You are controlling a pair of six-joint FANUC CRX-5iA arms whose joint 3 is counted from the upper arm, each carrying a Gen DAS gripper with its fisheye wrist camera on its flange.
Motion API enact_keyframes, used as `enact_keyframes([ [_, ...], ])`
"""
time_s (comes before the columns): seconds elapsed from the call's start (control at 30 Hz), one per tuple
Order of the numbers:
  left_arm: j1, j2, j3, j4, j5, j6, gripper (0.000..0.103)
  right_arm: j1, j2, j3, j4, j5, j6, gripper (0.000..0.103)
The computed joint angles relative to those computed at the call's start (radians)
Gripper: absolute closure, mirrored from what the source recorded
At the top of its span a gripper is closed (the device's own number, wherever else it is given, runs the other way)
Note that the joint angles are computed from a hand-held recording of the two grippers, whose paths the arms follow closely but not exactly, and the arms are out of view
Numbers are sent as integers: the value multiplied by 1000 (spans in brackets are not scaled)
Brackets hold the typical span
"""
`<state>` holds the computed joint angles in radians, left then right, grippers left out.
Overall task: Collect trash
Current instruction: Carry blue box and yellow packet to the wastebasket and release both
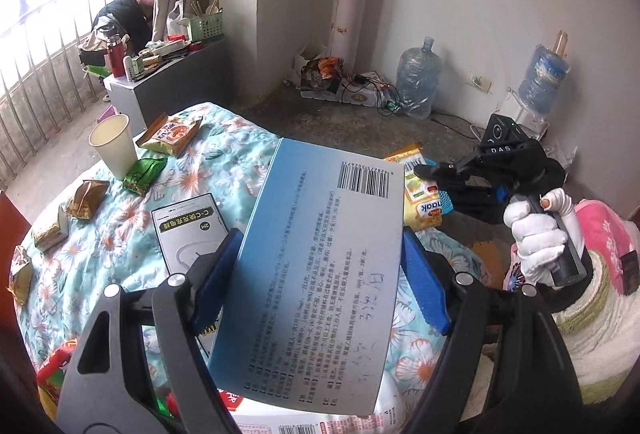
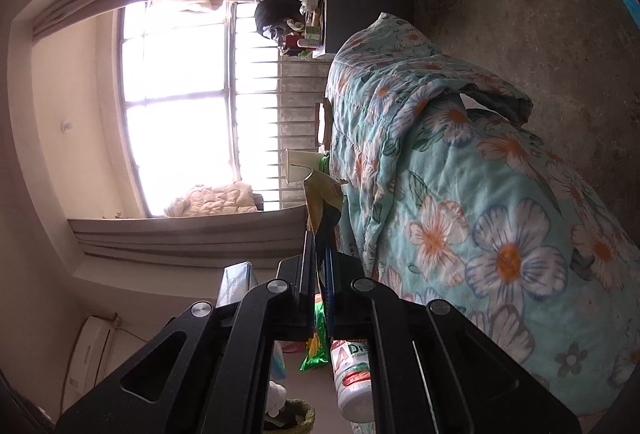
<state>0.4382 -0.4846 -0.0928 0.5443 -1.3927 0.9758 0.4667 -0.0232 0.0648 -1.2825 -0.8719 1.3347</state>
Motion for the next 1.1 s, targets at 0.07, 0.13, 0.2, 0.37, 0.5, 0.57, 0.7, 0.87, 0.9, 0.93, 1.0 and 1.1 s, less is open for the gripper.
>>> enact_keyframes([
  [0.07, -30, 14, 12, -21, 14, 21, 29, -14, -24, -27, -20, 4, 17, 98],
  [0.13, -65, 29, 26, -46, 28, 44, 29, -31, -41, -47, -41, 5, 37, 98],
  [0.2, -99, 42, 40, -59, 40, 69, 29, -51, -53, -62, -63, 0, 56, 98],
  [0.37, -197, 87, 80, -87, 84, 131, 29, -109, -90, -100, -107, -15, 96, 98],
  [0.5, -288, 153, 132, -116, 105, 187, 29, -158, -124, -128, -126, -17, 120, 98],
  [0.57, -337, 187, 158, -126, 117, 208, 29, -188, -141, -143, -134, -17, 127, 98],
  [0.7, -439, 263, 216, -149, 150, 243, 29, -246, -178, -181, -143, -14, 133, 98],
  [0.87, -541, 375, 293, -150, 182, 274, 29, -317, -216, -215, -130, -6, 131, 98],
  [0.9, -559, 399, 310, -149, 187, 282, 29, -331, -224, -221, -118, 0, 126, 99],
  [0.93, -577, 426, 328, -149, 192, 290, 29, -344, -229, -226, -107, 6, 120, 98],
  [1.0, -613, 480, 368, -156, 201, 307, 29, -361, -241, -236, -61, 34, 95, 99],
  [1.1, -663, 576, 443, -174, 202, 344, 29, -353, -256, -252, 73, 116, 11, 99],
])
